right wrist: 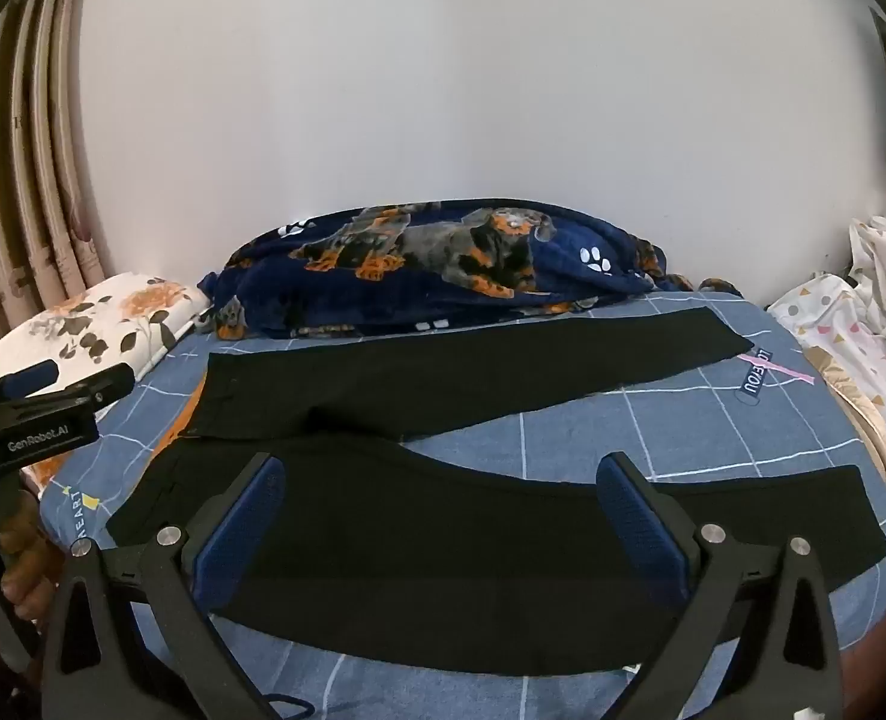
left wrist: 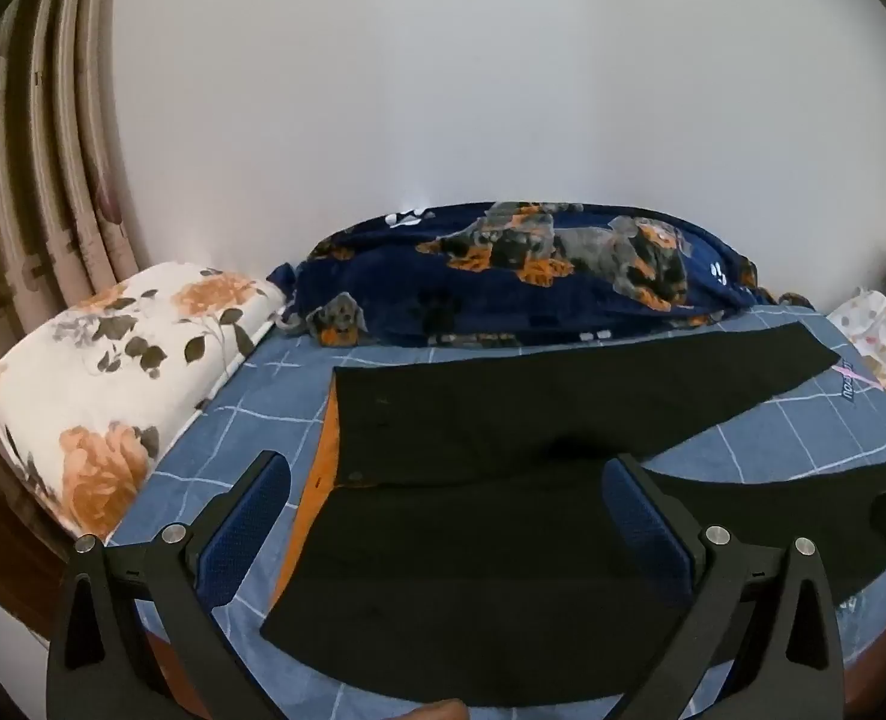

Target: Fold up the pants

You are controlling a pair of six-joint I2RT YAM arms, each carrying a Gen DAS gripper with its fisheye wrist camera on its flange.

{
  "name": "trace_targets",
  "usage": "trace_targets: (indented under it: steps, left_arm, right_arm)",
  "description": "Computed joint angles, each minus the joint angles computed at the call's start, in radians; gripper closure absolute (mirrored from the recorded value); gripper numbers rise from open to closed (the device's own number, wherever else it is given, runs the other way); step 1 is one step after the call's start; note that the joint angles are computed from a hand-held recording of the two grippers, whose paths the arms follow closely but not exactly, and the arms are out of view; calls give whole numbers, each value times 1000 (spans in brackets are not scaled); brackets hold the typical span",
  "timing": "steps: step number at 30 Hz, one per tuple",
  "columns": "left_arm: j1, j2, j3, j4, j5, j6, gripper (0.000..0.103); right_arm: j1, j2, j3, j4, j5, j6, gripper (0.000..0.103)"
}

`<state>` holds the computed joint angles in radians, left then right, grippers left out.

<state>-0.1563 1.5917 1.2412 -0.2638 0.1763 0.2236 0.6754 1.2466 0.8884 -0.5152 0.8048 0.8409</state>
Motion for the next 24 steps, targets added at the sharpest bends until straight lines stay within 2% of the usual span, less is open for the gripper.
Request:
trace_targets:
  steps: [2,3,8,16,24]
  left_arm:
    - [4,11,12,-9,11,3,0]
    - [-4,-12,-33,57,-19,5,0]
    - [-8,-16,-39,63,-25,8,0]
    - [-8,-13,-35,60,-26,9,0]
    - [-21,-27,-8,12,-39,-2,0]
  right_arm:
    - [0,0,0,-1,-2,3,0]
    - [-1,0,0,-1,-5,6,0]
    - [-2,-3,-7,7,-10,6,0]
    - [-3,0,-6,7,-10,5,0]
    - [-24,-16,-7,6,-27,-17,0]
